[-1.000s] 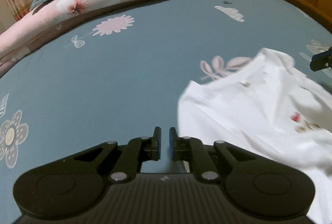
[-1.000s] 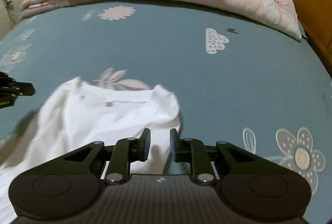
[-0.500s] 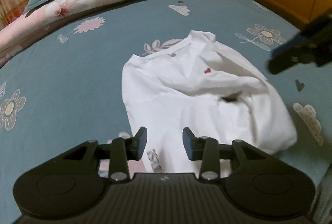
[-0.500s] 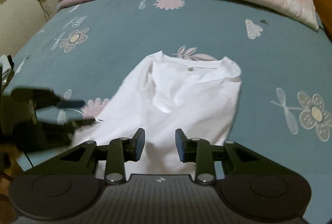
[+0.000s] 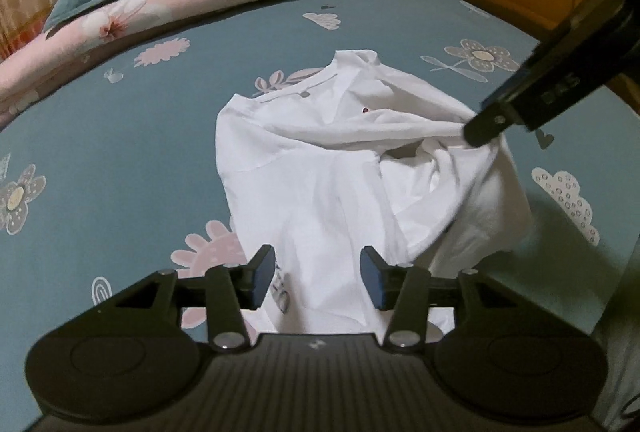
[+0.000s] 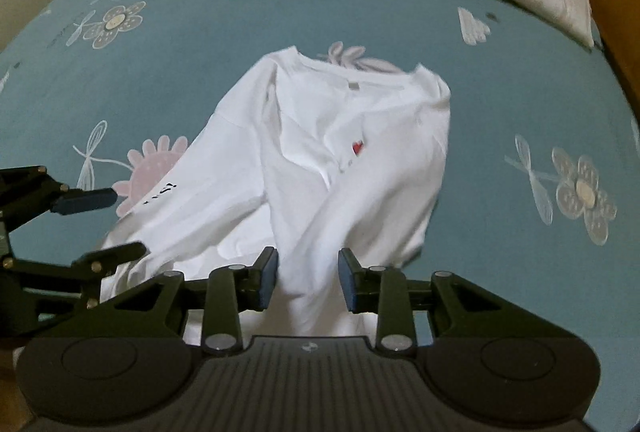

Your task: Fold clothes

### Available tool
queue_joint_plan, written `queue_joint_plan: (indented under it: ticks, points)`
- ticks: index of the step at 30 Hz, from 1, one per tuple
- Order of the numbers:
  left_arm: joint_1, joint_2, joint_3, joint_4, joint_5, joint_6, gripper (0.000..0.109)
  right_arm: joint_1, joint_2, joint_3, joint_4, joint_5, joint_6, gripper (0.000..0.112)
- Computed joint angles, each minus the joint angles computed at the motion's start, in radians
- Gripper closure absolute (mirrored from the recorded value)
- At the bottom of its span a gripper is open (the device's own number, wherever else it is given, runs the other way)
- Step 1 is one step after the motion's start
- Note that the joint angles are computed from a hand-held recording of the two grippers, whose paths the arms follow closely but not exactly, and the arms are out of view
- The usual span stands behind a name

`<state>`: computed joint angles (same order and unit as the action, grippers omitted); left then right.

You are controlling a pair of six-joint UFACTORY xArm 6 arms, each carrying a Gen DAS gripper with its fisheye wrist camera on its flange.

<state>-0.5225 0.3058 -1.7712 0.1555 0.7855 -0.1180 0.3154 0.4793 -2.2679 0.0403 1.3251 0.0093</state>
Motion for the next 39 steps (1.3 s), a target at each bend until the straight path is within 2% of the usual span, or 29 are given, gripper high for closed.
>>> queue_joint_plan:
  ticks: [5,11,16,18,19,20,24,29,31,35,39]
  points:
    - [-0.004,0.002,0.002,-0.029,-0.015,0.021,0.058,-0.041,-0.112,0.175,0.074,-0.061,0.001,0.076]
    - [-0.006,0.004,0.004,-0.030,-0.024,0.026,0.056,-0.066,-0.214,0.333,0.084,-0.127,0.015,0.074]
    - [-0.016,0.015,-0.005,-0.020,-0.027,0.006,0.056,-0.092,-0.256,0.436,0.197,-0.182,0.028,0.075]
    - [-0.020,0.012,-0.002,-0.016,-0.027,0.004,0.056,-0.095,-0.270,0.480,0.240,-0.219,0.011,0.086]
    - [-0.020,0.012,-0.003,-0.012,-0.026,0.003,0.056,-0.095,-0.280,0.500,0.250,-0.235,-0.007,0.101]
    - [-0.022,0.012,-0.003,-0.007,-0.024,0.002,0.056,-0.096,-0.290,0.518,0.251,-0.250,-0.025,0.102]
    - [-0.025,0.008,-0.003,0.010,-0.020,0.000,0.054,-0.113,-0.319,0.542,0.215,-0.279,-0.076,0.104]
    - [-0.028,0.018,-0.026,0.023,-0.014,0.002,0.046,-0.138,-0.322,0.528,0.126,-0.291,-0.096,0.105]
    - [-0.027,0.025,-0.040,0.019,-0.008,0.010,0.045,-0.144,-0.314,0.514,0.087,-0.297,-0.100,0.105]
    - [-0.024,0.038,-0.068,0.021,0.000,0.007,0.037,-0.157,-0.284,0.475,0.013,-0.298,-0.100,0.105]
    - [-0.014,0.043,-0.079,0.015,-0.014,0.013,0.036,-0.167,-0.240,0.420,-0.098,-0.296,-0.082,0.105]
